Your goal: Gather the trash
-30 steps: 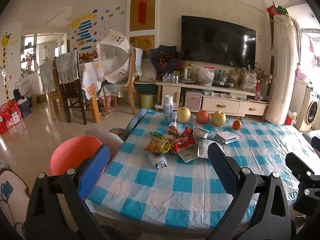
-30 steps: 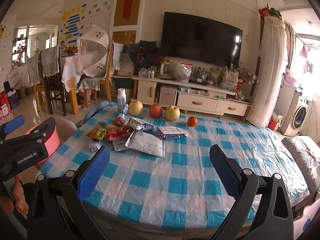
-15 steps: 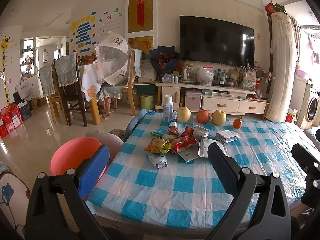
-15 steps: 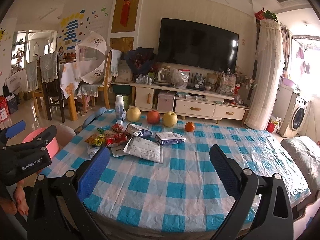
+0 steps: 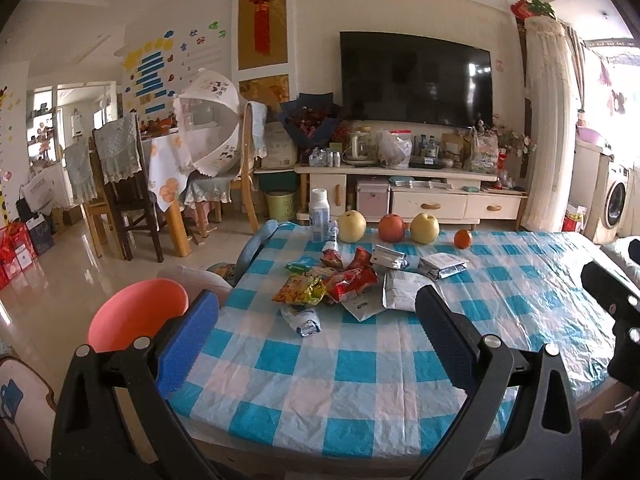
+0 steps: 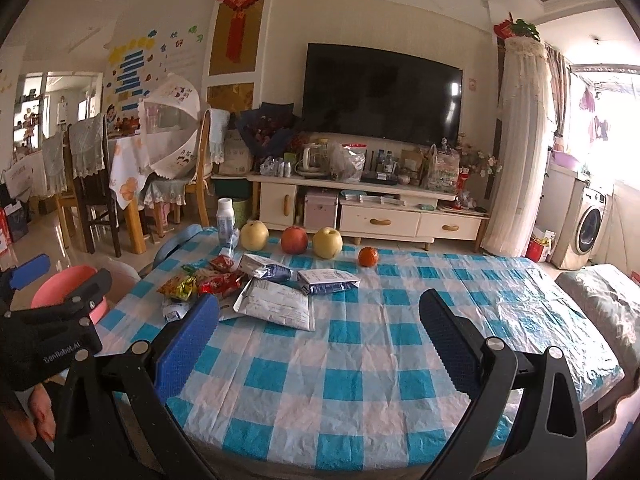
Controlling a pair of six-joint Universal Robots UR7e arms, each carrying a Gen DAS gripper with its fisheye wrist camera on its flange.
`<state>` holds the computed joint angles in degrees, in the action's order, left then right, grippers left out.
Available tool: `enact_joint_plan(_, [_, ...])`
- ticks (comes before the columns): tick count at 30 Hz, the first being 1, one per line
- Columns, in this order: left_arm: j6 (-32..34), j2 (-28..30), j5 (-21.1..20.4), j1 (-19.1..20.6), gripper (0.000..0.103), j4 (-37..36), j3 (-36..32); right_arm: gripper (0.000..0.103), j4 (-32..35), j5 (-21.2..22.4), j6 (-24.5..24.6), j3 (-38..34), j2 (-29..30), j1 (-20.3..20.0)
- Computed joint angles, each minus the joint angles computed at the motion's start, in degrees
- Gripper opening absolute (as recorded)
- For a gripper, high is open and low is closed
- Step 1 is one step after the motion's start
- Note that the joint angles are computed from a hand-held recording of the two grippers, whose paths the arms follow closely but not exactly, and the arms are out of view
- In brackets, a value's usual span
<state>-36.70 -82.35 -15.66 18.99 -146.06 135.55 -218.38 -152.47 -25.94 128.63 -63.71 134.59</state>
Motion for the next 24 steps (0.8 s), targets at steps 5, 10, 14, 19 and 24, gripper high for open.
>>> enact_joint_plan(5, [4.56, 2.37, -1.25, 0.44, 0.099, -5.49, 0.56, 0.098, -0.99, 0.68, 0.15, 0.86, 0.10, -1.41])
enact_joint_plan(10, [7.88, 4.63, -2.36, 1.36, 0.099, -9.14, 0.67, 0.098, -1.45, 0.75, 0.45, 1.61, 0.71, -3.47])
enact_joint_plan(14, [9.44, 6.21, -3.38, 2.63, 0.099, -11.13, 0.66, 0.098, -1.08, 1.95, 1.93, 2.67, 0.91, -5.92])
enact_joint_plan(19, [11.29, 8.01, -4.95, 4.76, 0.099, -13.00, 0.25, 0.098, 1.93, 5.07, 4.64, 4.17, 0.57, -9.47])
enact_joint_plan(24, [12.76, 9.35, -6.99, 7.45, 0.099, -14.35, -0.48, 0.098, 3.35, 8.11, 5.59, 4.66, 1.41, -12.22])
